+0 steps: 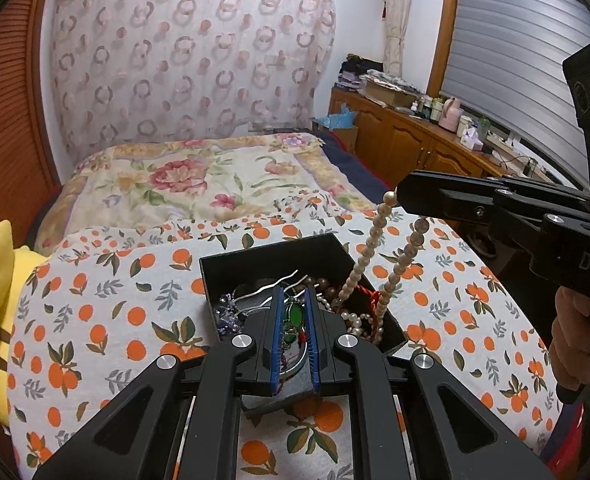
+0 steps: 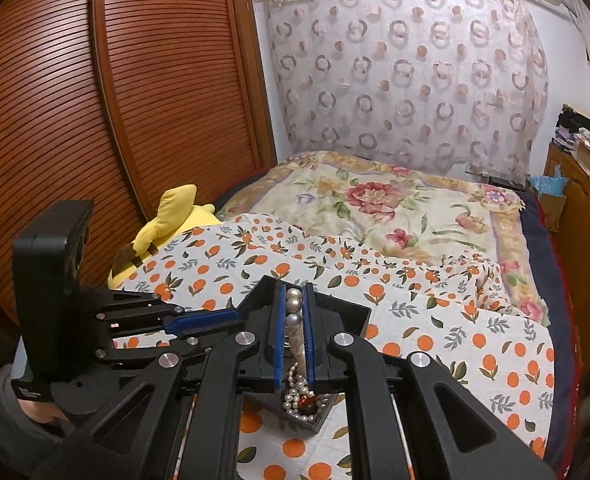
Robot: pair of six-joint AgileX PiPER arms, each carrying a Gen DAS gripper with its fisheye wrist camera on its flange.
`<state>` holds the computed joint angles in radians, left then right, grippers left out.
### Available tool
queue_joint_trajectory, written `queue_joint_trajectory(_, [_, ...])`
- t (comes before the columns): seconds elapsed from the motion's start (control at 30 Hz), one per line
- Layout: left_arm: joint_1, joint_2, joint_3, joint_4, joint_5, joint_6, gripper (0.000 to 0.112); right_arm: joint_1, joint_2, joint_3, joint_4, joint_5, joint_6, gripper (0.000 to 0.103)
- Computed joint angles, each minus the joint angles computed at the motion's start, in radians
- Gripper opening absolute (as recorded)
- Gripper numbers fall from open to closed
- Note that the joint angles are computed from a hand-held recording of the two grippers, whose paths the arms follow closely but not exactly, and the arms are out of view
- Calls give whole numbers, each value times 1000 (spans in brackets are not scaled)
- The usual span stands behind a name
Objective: Organize jewelry
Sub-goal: 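Release the pendant and pearls into the black box with both tools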
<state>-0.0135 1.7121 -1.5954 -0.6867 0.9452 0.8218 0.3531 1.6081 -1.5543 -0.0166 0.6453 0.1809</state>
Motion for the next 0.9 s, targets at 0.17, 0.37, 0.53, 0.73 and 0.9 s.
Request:
queue_joint_trajectory(0.17, [-5,11,4,3,-10,-14,9,0,10,-5,-14,16,3,10])
queue_joint_trajectory(0.37, [0,3,18,-4,-15,0,10,-10,-23,55,-9,-8,2,12])
queue_joint_trajectory(0.53, [20,-57,113,-40,-46,71,20,14,-117,205,-70,-67,52,12])
queue_joint_trajectory(0.73, [46,-166,269,-82,-84,180,31,56,-235,419,-162,-139,159,13])
queue_joint_trajectory(0.9, [74,-226,353,-109,-79,248,41,81,-294,536,-206,-175,231,16])
